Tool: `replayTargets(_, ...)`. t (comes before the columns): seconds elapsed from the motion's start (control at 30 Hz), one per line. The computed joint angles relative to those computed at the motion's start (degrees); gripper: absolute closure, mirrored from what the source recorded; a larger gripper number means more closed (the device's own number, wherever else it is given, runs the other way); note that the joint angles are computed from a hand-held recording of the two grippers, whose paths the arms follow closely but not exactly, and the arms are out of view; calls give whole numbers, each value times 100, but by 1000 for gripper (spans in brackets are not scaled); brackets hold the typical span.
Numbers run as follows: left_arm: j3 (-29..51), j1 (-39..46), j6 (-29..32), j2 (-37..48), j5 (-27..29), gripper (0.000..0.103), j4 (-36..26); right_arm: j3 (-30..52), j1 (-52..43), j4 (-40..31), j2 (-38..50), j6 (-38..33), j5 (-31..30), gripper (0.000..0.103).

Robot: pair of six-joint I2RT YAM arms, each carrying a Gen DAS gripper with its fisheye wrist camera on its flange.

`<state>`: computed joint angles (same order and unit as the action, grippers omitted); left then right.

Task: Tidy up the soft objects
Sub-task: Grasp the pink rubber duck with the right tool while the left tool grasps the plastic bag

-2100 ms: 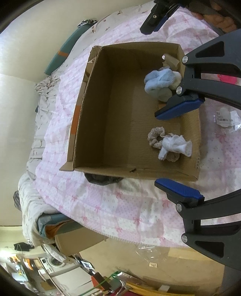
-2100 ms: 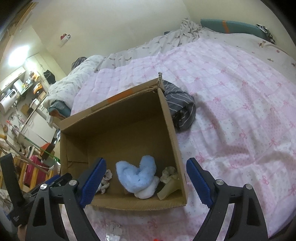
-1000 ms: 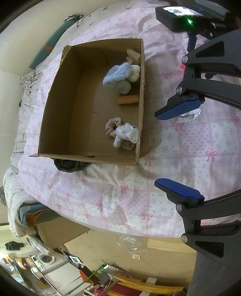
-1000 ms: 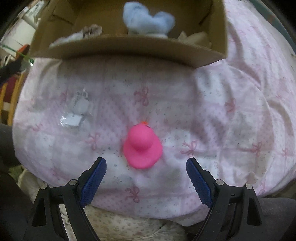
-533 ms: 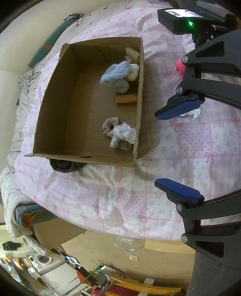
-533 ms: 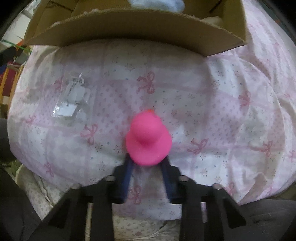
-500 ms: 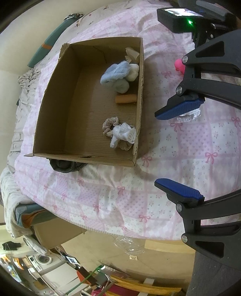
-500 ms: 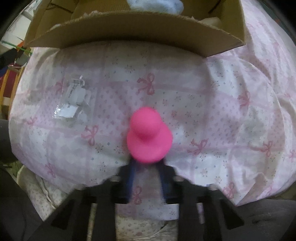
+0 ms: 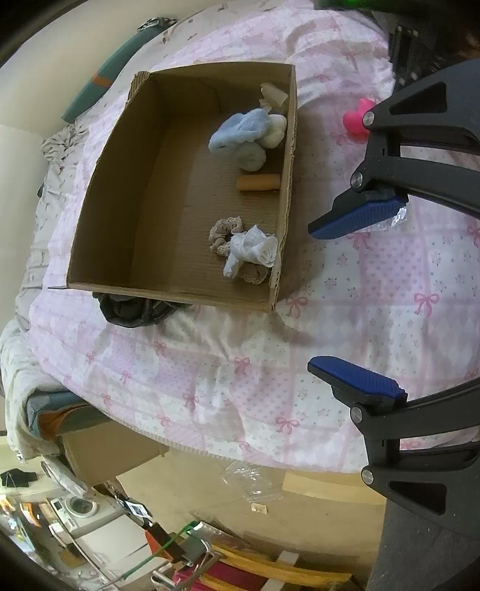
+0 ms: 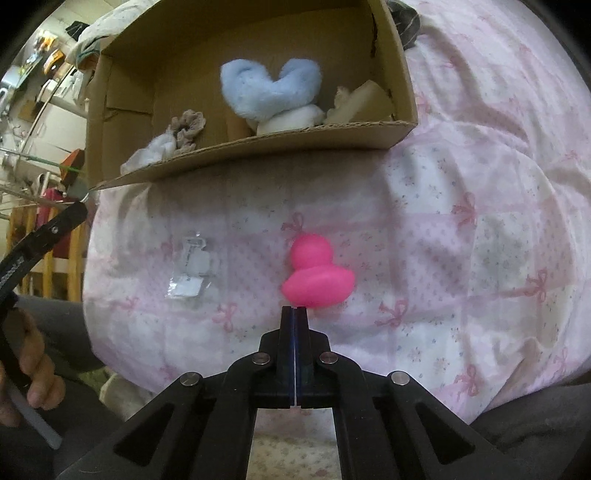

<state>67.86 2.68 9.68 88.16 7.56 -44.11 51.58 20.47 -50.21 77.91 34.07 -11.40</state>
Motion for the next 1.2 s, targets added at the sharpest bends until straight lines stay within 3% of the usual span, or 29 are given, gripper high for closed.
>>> replayTargets(0.07, 25, -24, -6, 45, 0, 40, -22, 230, 64, -375, 138, -183, 56, 101)
replayTargets(0.23, -4, -97, -4, 53, -4, 40, -8, 198, 152, -374, 39, -203, 364, 99)
replayTargets(0.3, -17, -100, 5, 58, 3, 40, -6, 310, 156, -440, 85, -13, 673, 81)
replayTargets(0.37, -9, -104, -16, 93, 22, 40, -23, 319, 120, -462, -13, 118, 831, 33)
replayTargets(0.4, -5, -123, -29, 112, 19, 40, -26, 324, 86, -448, -25, 119, 838, 28)
replayTargets(0.73, -179, -347, 64, 257, -219, 40, 86, 622, 158, -41, 1196, -362, 1055, 29)
replayTargets(0.83, -194, -397, 95, 350, -203, 40, 53, 655, 173, 33, 1390, -441, 1009, 54)
replayTargets(1.2, -38, -363, 14, 930, 39, 40, -165, 175, -553, 265, -118, -155, 522, 54)
